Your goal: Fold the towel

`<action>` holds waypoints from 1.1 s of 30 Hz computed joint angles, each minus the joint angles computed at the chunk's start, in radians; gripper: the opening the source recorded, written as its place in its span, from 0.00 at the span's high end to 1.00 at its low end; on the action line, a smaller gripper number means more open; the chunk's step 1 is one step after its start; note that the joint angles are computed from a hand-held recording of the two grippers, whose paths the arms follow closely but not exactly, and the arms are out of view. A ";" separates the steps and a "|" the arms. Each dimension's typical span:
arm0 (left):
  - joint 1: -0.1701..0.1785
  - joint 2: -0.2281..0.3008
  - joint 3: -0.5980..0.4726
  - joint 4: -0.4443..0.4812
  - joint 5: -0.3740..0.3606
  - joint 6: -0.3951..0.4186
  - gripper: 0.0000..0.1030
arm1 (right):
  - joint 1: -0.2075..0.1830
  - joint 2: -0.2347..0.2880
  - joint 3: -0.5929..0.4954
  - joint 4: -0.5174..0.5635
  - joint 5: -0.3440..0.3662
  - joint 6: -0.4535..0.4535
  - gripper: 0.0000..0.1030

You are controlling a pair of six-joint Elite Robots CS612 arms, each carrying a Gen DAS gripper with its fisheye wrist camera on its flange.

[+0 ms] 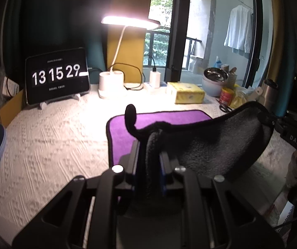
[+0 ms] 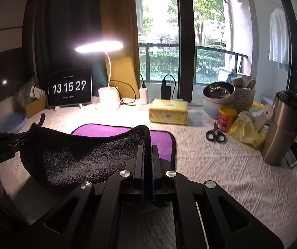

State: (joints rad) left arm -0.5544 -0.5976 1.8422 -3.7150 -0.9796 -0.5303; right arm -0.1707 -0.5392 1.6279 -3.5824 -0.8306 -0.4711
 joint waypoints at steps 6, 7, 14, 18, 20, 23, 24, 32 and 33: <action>0.019 0.009 -0.038 0.019 0.007 0.039 0.83 | 0.014 0.013 -0.043 0.021 -0.016 0.009 0.94; 0.024 0.011 -0.045 0.022 0.005 0.046 0.83 | 0.017 0.016 -0.052 0.026 -0.020 0.008 0.94; 0.042 0.022 -0.087 0.052 0.015 0.083 0.83 | 0.035 0.034 -0.102 0.061 -0.045 -0.002 0.94; 0.054 0.029 -0.113 0.089 0.014 0.096 0.83 | 0.042 0.049 -0.143 0.098 -0.052 0.008 0.94; 0.061 0.035 -0.127 0.102 0.012 0.105 0.83 | 0.045 0.056 -0.159 0.115 -0.056 0.011 0.94; 0.072 0.043 -0.148 0.126 -0.003 0.105 0.83 | 0.054 0.067 -0.186 0.143 -0.072 0.006 0.94; 0.076 0.047 -0.156 0.134 -0.007 0.108 0.83 | 0.057 0.071 -0.195 0.148 -0.079 0.004 0.94; 0.101 0.063 -0.212 0.178 -0.034 0.131 0.83 | 0.077 0.095 -0.261 0.188 -0.112 0.011 0.94; 0.105 0.065 -0.219 0.185 -0.038 0.133 0.83 | 0.079 0.098 -0.267 0.192 -0.115 0.012 0.94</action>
